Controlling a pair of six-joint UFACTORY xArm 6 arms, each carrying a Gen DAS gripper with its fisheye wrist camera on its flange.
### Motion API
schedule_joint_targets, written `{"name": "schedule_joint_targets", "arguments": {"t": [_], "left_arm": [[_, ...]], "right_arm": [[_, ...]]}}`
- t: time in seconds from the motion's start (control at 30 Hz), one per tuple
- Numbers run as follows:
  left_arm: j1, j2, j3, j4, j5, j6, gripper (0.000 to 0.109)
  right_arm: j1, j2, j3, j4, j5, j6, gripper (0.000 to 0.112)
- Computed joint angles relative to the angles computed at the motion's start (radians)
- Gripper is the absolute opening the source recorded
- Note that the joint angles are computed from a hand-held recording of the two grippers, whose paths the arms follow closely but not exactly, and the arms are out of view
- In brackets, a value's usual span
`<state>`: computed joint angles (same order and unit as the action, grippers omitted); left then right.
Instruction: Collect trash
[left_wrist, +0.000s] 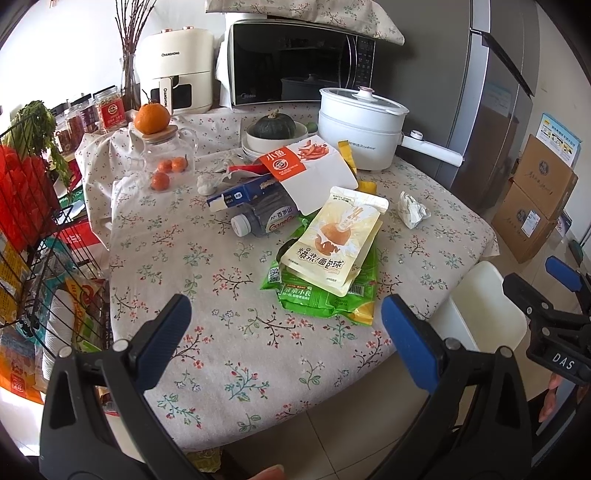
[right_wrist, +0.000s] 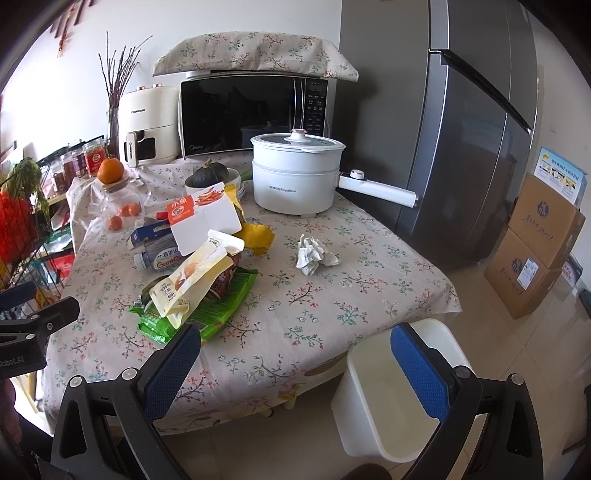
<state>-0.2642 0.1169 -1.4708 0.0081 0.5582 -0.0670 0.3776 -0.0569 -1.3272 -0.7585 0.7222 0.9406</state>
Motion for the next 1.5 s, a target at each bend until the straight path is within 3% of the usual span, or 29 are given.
{"name": "schedule_joint_targets", "arguments": {"t": [1.5], "left_arm": [[0.003, -0.007, 0.013, -0.019, -0.014, 0.018, 0.102]], "right_arm": [[-0.005, -0.007, 0.009, 0.002, 0.005, 0.017, 0.103]]}}
